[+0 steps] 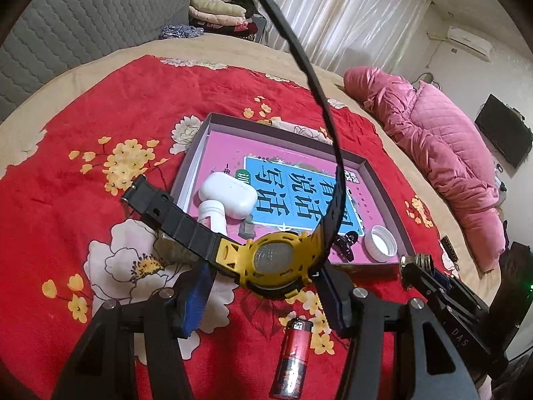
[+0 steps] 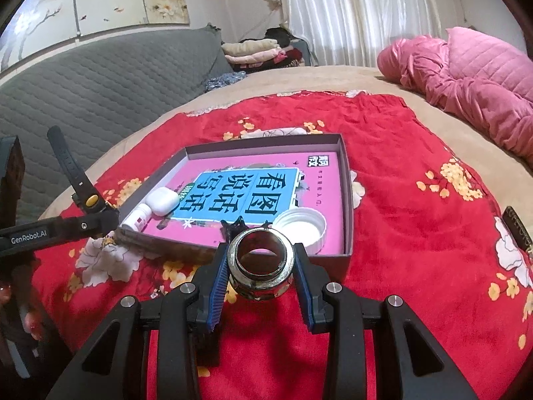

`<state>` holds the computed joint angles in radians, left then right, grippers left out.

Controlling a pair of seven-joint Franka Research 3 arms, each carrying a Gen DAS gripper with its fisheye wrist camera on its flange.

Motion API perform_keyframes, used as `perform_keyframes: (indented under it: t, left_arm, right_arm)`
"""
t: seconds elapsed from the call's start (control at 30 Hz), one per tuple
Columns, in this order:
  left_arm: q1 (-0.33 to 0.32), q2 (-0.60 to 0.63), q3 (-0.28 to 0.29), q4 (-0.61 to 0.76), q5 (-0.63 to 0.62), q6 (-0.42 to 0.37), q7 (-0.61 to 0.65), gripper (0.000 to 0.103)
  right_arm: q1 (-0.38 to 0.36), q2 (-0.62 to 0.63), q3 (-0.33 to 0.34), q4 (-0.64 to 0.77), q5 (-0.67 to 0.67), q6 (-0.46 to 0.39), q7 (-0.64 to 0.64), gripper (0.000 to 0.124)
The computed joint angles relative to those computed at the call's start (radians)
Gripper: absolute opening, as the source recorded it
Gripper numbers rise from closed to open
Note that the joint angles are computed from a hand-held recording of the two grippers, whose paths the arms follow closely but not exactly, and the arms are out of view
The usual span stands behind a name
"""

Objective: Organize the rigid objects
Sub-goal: 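Lift the watch with the left tool while the right tool lifts the ring toward the box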

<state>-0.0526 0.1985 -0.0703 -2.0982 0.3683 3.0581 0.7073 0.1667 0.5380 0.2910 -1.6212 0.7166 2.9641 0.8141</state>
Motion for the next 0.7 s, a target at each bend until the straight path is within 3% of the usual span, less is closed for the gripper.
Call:
perform_keyframes:
  t: [0.7]
  left_arm:
    - [-0.029, 0.054, 0.022, 0.089, 0.065, -0.044, -0.017, 0.058]
  right_arm:
    - [-0.015, 0.063, 0.029, 0.106, 0.058, -0.066, -0.089, 0.038]
